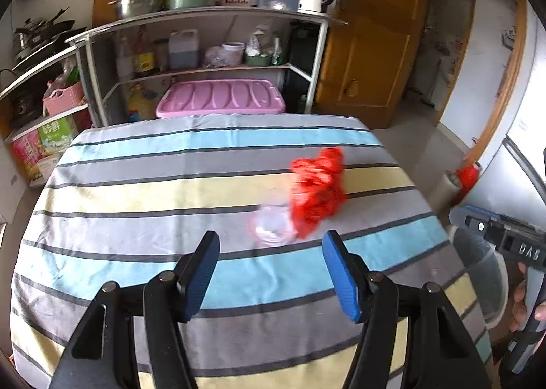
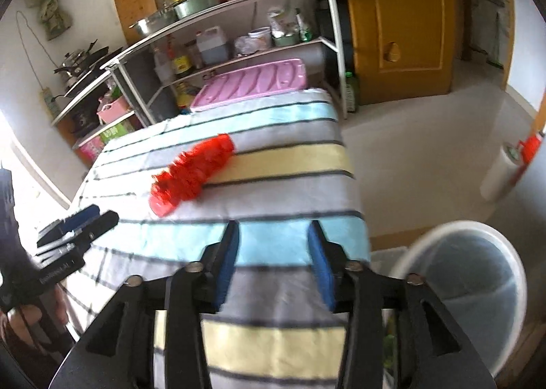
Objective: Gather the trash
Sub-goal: 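Grasp the clear plastic cup with the left tool while the right tool grasps the red plastic bag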
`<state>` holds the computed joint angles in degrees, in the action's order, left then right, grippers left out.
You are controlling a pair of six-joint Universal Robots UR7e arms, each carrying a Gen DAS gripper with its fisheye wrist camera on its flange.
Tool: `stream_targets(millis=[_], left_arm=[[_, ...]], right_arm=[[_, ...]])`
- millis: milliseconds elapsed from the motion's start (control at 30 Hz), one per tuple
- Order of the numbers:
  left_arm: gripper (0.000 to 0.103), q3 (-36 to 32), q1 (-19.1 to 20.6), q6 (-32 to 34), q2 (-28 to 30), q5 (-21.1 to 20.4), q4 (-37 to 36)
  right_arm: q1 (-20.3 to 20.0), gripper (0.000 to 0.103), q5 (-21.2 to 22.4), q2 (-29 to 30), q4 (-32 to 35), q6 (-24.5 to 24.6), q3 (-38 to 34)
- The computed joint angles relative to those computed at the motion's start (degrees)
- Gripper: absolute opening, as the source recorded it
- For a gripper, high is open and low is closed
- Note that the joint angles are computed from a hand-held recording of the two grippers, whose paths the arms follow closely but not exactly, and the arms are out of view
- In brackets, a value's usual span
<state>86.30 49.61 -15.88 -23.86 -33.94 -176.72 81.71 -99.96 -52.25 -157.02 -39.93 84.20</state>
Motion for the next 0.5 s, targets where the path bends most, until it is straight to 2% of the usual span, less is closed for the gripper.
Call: stream_targets(millis=[133,367,500], left_arm=[[0.065,0.6,1.0,0.8,-0.6,-0.9,-1.1],[0.066,0.7,2.5,2.5,-1.4,-1.8,-1.9],[0.066,-0.5,3.4,4.0,-1.1,-4.4,-2.4]], right_arm=[[1.6,0.049,-0.4,3.4,2.5,1.6,-3.7],[3.0,0.050,1.5,9.4,6.7,5.6,-10.9],[3.2,0.050,3.4,12.4,10.7,7.9,-15.1]])
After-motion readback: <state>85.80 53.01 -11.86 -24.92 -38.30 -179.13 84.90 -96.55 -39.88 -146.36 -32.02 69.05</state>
